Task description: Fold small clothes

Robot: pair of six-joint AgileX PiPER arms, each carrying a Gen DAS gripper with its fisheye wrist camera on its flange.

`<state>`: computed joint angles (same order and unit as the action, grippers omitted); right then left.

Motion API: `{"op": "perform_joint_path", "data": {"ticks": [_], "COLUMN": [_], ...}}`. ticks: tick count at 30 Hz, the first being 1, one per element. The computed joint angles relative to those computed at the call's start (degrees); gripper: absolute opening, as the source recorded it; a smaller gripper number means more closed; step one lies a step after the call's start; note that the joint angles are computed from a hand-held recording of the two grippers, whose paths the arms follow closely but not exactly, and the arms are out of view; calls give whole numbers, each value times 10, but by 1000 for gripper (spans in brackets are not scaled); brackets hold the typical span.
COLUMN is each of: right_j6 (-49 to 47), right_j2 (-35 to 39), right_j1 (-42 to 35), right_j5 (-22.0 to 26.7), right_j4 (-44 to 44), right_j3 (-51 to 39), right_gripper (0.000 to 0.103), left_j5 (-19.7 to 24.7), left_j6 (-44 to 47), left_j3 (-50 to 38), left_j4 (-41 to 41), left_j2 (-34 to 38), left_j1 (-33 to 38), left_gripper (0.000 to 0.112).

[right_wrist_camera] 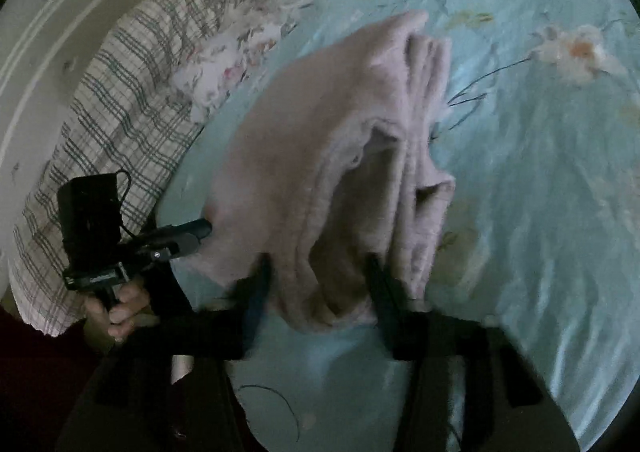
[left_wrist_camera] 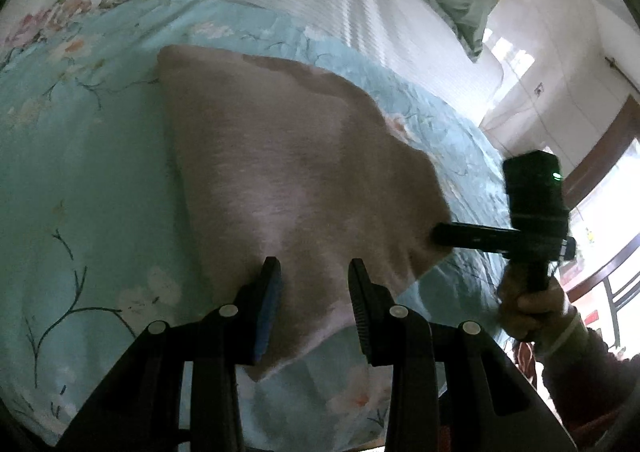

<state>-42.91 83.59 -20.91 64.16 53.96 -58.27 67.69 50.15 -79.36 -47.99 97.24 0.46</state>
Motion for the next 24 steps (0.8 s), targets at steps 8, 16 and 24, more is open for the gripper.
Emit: {"op": "perform_joint_path", "data": {"ticks": [8, 16, 24], "right_j6": [4, 98, 146], "right_j2": [-57, -47, -113], "right_j1": [-13, 1, -42], "right_j5": [15, -73, -46], "right_j4": [-42, -144, -117], "right_j3": [-63, 24, -6], "right_gripper": [8, 40, 43], "left_j5": [7, -52, 18], "left_j6": [11, 30, 18], "left_j3": [8, 55, 10], "left_j4": [6, 41, 30], "left_j2": [0, -13, -20], "left_j1": [-10, -38, -5], "left_gripper": [34, 36, 41]}}
